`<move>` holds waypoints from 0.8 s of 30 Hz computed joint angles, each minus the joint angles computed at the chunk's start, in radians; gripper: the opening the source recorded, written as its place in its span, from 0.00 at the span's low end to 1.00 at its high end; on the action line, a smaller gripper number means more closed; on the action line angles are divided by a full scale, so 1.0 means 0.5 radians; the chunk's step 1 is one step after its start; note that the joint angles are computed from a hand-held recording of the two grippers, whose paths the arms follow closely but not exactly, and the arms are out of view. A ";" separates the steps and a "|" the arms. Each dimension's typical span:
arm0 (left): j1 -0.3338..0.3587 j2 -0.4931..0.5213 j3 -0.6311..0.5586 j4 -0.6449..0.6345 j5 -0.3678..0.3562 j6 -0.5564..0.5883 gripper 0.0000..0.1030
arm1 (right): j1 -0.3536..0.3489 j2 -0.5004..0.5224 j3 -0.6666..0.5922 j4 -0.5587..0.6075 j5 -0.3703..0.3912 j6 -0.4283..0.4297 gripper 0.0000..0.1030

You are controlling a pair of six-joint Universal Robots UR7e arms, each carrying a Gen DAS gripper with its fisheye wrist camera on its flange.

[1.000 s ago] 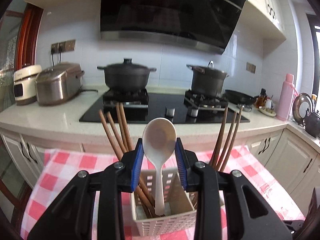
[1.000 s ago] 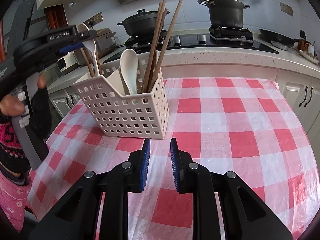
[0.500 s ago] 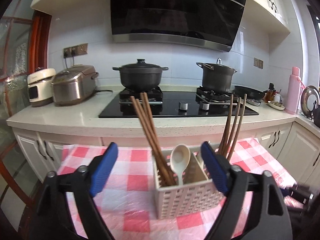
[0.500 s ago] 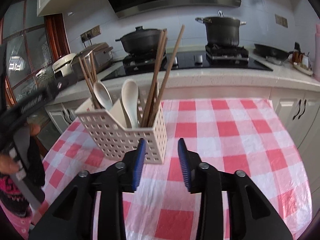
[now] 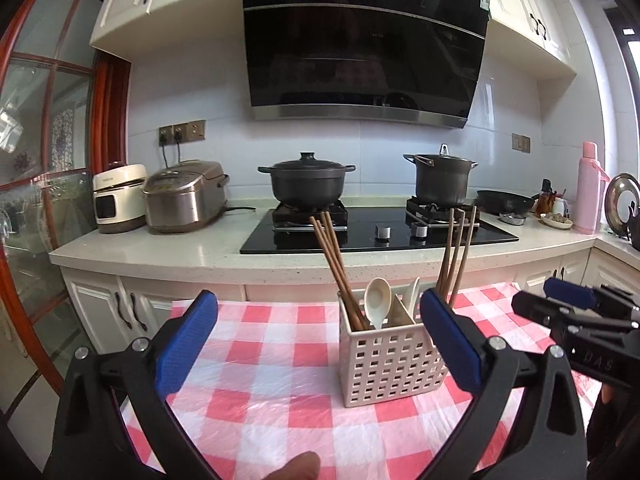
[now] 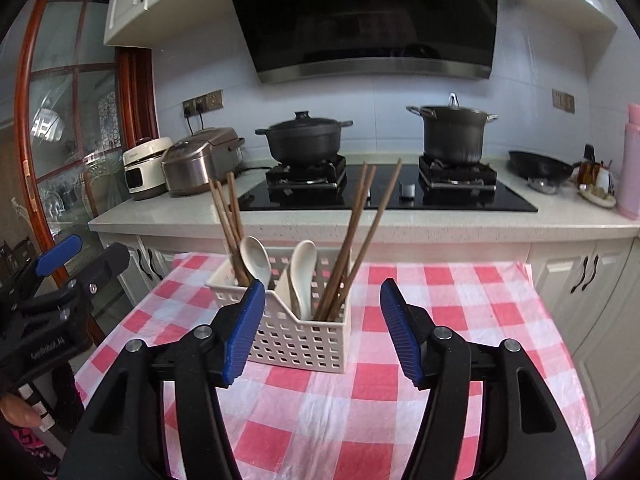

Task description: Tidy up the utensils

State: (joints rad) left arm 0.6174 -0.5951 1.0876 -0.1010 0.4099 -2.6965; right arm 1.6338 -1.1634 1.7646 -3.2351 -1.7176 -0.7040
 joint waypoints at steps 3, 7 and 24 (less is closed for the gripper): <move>-0.033 -0.023 0.035 0.043 -0.028 -0.055 0.95 | 0.017 -0.037 0.044 -0.036 0.011 -0.021 0.61; -0.076 -0.065 0.113 0.034 -0.057 -0.117 0.95 | 0.039 -0.079 0.104 -0.090 0.017 -0.045 0.64; -0.111 -0.105 0.162 0.193 -0.075 -0.273 0.95 | 0.013 -0.186 0.234 -0.100 0.085 -0.051 0.71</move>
